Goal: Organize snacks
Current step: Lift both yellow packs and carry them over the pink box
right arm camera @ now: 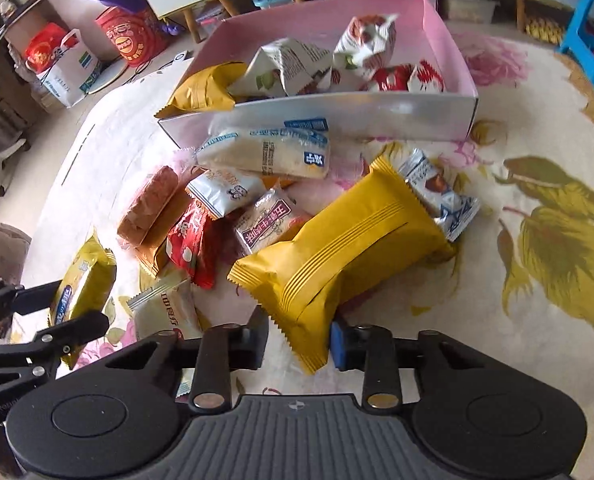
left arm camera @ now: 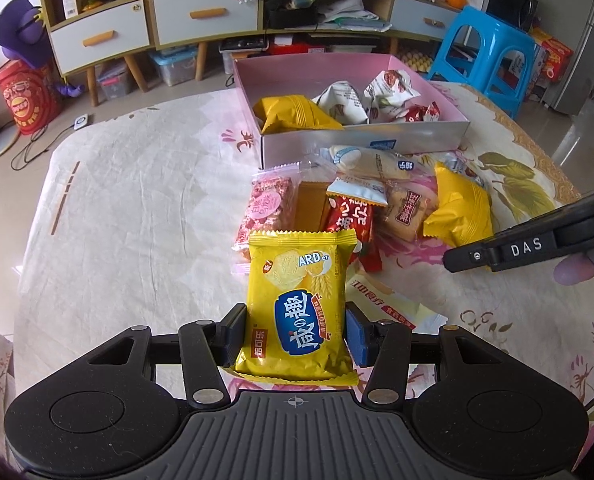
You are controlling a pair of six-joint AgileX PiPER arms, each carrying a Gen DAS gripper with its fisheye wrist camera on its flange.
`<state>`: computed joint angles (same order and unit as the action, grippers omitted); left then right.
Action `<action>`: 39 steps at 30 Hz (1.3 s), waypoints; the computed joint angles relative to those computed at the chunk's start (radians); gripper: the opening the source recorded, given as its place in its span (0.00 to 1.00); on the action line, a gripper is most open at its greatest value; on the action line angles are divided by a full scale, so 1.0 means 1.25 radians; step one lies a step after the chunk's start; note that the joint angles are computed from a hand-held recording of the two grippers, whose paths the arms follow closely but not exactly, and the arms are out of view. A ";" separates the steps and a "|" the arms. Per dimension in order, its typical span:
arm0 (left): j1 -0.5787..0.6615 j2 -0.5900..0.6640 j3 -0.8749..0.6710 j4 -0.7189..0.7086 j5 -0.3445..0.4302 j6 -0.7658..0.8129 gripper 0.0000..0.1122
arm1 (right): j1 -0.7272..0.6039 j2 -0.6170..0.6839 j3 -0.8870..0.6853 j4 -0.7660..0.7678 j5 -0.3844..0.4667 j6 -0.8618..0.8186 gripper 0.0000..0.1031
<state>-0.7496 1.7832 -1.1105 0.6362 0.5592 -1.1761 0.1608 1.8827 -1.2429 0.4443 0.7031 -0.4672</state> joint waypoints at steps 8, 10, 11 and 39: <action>0.002 -0.005 -0.006 0.011 0.008 -0.012 0.43 | -0.001 -0.042 0.018 0.010 -0.017 -0.042 0.01; 0.000 -0.004 -0.009 0.013 0.011 -0.014 0.43 | -0.001 -0.050 0.023 0.015 -0.023 -0.052 0.00; -0.001 -0.004 -0.010 0.015 0.012 -0.015 0.43 | 0.000 -0.053 0.024 0.015 -0.023 -0.053 0.00; 0.044 0.085 -0.244 0.024 0.063 0.027 0.43 | -0.065 -0.041 -0.119 0.101 0.021 -0.121 0.00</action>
